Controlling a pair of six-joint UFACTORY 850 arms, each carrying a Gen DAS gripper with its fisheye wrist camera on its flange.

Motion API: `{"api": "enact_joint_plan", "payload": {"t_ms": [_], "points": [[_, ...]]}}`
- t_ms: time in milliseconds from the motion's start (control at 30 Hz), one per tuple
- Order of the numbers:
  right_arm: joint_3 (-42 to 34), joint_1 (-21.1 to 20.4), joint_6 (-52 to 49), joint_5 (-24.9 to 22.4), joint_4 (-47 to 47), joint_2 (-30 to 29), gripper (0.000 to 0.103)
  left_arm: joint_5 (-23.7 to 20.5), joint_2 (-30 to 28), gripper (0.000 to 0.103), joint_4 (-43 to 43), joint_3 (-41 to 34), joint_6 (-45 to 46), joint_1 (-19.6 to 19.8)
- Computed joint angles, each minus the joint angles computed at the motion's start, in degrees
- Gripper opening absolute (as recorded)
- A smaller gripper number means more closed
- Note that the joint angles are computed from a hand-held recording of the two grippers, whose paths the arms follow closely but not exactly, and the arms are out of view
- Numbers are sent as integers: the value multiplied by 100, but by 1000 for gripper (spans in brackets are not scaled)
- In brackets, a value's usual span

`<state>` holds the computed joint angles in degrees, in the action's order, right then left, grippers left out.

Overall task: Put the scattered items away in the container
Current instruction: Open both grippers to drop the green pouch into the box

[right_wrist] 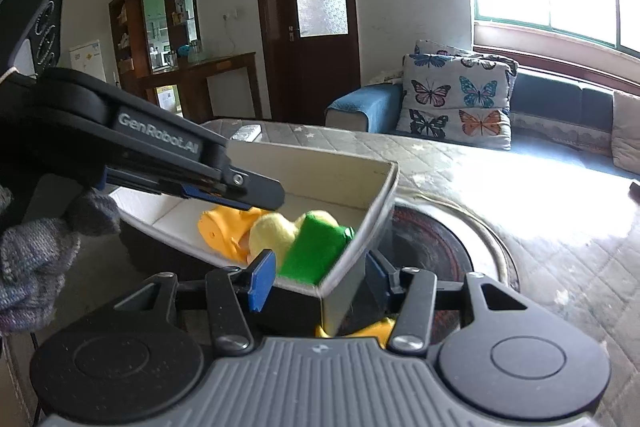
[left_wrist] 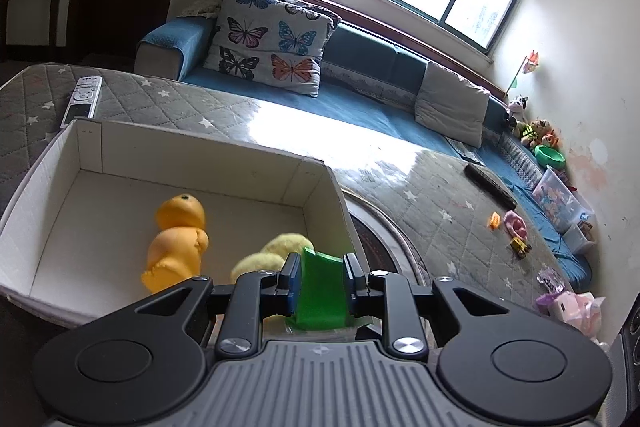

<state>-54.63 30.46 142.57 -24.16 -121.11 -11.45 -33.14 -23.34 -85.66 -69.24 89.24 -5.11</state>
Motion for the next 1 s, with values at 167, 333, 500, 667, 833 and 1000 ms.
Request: {"api": "enact_joint_plan", "payload": {"t_ms": [167,333,500,667,833,1000], "points": [[228,71,-212,-49,339,161,51,-26,199,25,3,295,136,-16],[460,119,-474,-47,723,293,57,-71,330,25,70,556,174,-33],[585,97,-650,-15,954,332,60,-85,321,25,280,696,3,-71],[626,57,-679,29,1027,324,62,-88,244,25,499,731,-240,-114],[651,15,-646,78,967,315,67,-111,192,25,606,747,-408,-144],[668,-76,-506,191,745,299,69,-100,133,25,719,715,-584,-181]]}}
